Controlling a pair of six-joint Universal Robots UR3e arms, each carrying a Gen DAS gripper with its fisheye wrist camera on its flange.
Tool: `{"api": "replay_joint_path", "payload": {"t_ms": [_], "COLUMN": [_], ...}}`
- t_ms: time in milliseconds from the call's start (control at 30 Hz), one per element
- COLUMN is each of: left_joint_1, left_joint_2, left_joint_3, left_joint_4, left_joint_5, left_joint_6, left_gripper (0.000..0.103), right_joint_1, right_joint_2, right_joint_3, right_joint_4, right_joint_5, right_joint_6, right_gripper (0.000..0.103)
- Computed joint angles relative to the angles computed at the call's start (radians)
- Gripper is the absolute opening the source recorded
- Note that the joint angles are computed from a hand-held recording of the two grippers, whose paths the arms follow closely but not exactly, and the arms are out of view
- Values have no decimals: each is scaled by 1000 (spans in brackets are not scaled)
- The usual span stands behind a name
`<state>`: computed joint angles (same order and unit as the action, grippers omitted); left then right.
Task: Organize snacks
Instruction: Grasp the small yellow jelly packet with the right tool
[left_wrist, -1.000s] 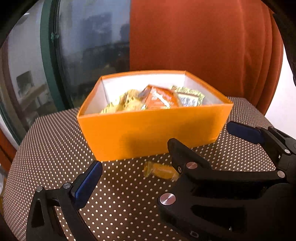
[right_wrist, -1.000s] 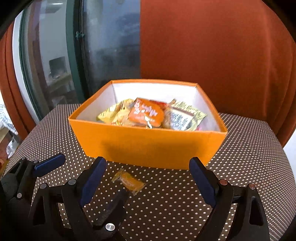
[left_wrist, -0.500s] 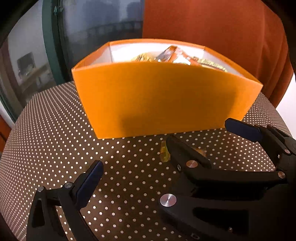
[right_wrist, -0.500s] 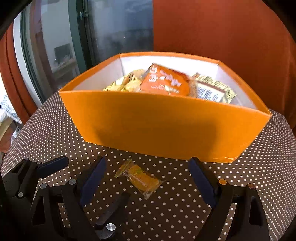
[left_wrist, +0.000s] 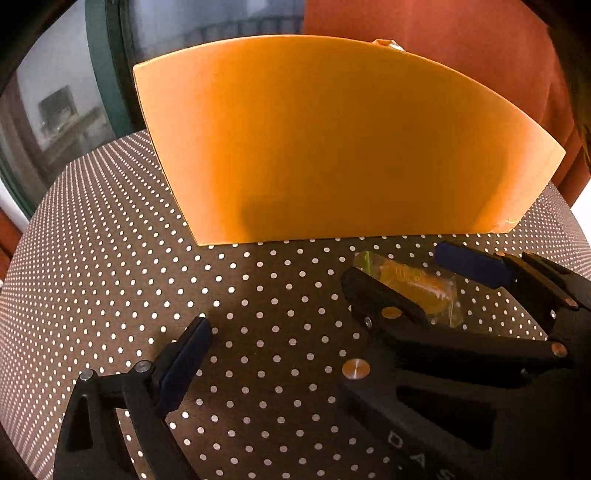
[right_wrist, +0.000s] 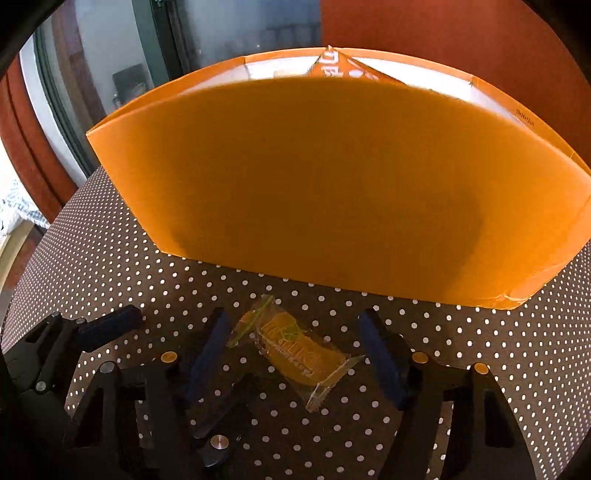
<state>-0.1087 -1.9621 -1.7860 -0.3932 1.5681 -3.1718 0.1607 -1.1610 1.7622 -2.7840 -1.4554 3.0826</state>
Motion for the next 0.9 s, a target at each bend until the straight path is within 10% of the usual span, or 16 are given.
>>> {"api": "replay_joint_path", "payload": {"t_ms": [367, 900], "left_joint_1": [-12, -103], "left_joint_2": [-19, 10], "left_joint_3": [-15, -49], "left_joint_4": [50, 46], "left_joint_5": [6, 4], "left_joint_6": [22, -6], "left_gripper": [95, 94], "right_joint_1": [16, -23], "right_joint_2": [-3, -114], "right_joint_3": [11, 177], "right_joint_4": [-5, -66], "right_joint_5": [-52, -38], "right_joint_6": [13, 54], "right_gripper": [37, 28]}}
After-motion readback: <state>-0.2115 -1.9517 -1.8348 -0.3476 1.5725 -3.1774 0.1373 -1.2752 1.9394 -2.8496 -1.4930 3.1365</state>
